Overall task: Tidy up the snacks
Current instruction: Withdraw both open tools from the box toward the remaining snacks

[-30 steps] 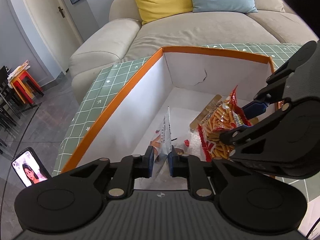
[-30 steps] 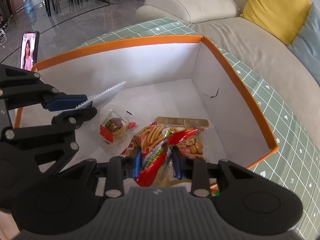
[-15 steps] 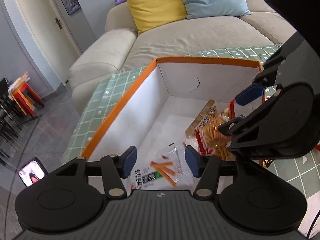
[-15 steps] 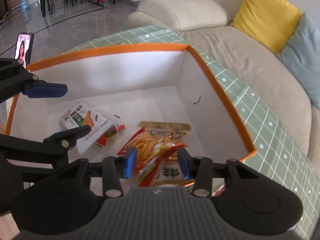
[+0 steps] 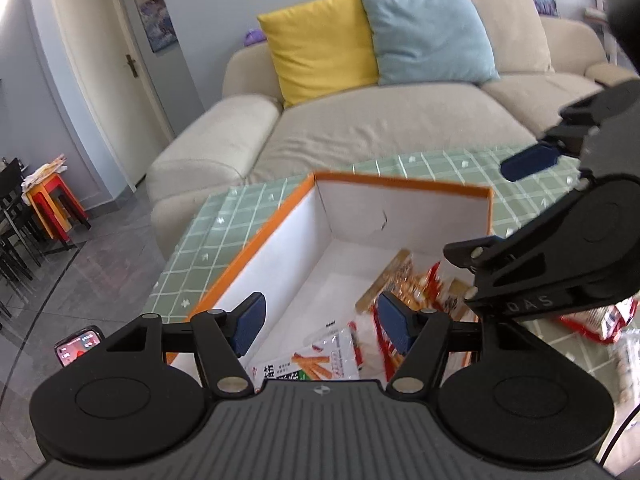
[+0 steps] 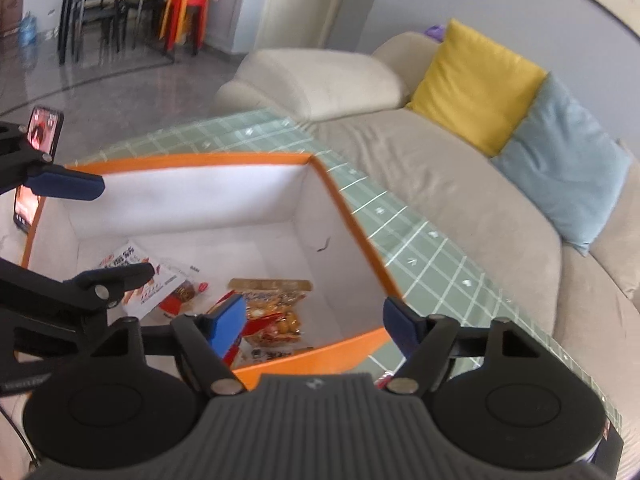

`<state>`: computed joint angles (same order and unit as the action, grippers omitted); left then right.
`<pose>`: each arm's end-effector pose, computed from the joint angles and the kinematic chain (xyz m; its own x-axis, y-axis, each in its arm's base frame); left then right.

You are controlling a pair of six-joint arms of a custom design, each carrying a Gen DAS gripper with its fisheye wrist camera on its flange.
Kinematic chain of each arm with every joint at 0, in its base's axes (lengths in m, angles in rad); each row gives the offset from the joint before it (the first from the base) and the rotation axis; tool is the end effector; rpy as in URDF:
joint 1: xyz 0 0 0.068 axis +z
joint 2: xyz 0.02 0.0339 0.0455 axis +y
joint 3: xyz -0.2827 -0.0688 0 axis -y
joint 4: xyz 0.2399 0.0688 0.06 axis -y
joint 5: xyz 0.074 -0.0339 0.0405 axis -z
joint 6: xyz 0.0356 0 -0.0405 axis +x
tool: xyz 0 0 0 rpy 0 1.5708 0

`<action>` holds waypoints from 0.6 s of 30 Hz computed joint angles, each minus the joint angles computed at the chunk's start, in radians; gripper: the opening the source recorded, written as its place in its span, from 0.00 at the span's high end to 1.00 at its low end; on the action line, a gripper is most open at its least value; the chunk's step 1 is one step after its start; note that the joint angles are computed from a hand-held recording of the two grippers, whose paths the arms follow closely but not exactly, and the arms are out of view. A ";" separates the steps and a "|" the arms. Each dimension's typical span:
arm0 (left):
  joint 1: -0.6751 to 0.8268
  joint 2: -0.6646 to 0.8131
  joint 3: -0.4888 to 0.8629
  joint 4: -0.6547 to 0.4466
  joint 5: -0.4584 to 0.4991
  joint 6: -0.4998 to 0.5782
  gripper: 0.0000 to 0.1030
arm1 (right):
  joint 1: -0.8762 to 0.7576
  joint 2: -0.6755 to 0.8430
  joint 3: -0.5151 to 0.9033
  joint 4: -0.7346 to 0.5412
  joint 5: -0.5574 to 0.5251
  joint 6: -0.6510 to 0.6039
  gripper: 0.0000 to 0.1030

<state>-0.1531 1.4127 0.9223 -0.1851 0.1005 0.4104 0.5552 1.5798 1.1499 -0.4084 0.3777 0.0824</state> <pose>0.2967 -0.0494 0.2642 -0.4752 0.4750 -0.7406 0.4566 0.8527 0.2538 0.2935 0.1666 0.2711 -0.6528 -0.3149 -0.6890 -0.2274 0.9490 -0.2182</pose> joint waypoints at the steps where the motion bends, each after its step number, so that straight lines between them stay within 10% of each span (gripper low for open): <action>1: 0.000 -0.012 -0.007 0.005 0.001 -0.014 0.27 | 0.005 -0.026 -0.020 0.008 0.016 0.012 0.25; 18: -0.096 -0.220 -0.175 0.129 0.127 -0.209 0.27 | 0.112 -0.531 -0.381 -0.046 0.280 0.383 0.16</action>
